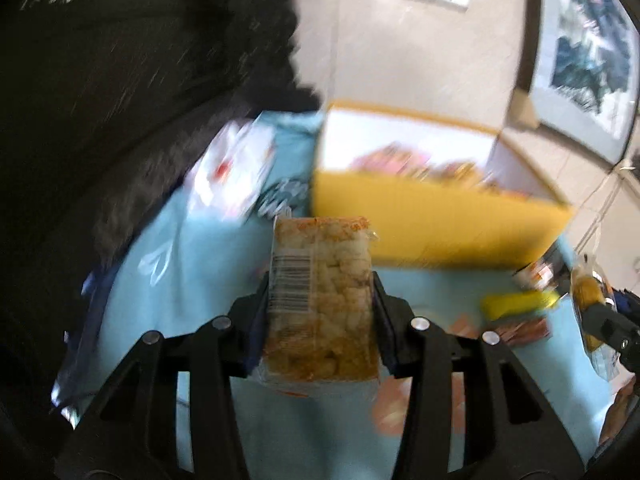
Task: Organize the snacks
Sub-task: 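Carry the cracker block and bun into the yellow box and open both tools, then reach the left tool to the blue snack bag while the right grasps the orange bag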
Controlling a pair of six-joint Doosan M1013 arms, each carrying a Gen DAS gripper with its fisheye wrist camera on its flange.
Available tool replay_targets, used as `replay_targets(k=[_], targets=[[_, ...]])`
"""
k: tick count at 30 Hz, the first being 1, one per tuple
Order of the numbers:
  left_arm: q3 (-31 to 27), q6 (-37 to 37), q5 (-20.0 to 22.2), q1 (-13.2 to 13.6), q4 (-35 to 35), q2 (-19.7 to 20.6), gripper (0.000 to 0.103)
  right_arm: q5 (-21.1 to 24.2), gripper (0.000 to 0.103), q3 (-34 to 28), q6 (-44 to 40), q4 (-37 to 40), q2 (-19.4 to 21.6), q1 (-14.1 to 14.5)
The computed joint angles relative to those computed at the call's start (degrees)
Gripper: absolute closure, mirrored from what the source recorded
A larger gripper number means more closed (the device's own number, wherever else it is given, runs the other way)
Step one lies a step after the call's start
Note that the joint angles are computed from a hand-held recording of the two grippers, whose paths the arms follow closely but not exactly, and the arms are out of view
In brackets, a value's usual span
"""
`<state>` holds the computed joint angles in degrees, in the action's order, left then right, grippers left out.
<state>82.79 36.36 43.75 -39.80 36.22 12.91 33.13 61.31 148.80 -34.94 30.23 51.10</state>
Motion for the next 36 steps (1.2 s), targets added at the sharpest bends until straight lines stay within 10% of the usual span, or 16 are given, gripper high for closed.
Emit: replay_targets(k=[8,15,17,19,36], targets=[[-13.93,9.19,-0.54,0.11,-8.10,7.24,0.057,8.66,0.048,-6.86,6.76,-13.18,2.14,-1.05],[-26.31,14.69,4.60,1.20,-12.90,15.68,0.057,14.60,0.048,-15.89,2.58,-6.47,7.91,-4.99],[-28.34,16.06,4.80,1.55,-13.54,17.33,0.043,15.01,0.046,-17.45,4.23,-5.41,9.08,-6.19],[-29.87,11.96,8.55,1.06,-8.53,18.49,0.004,16.83,0.028,-18.34,6.28,-3.50,9.65,-6.80],[-10.92,2.44,1.93,2.09,-6.01,6.56,0.004,10.54,0.008,1.25,21.59,-13.86,-1.19,-2.62]])
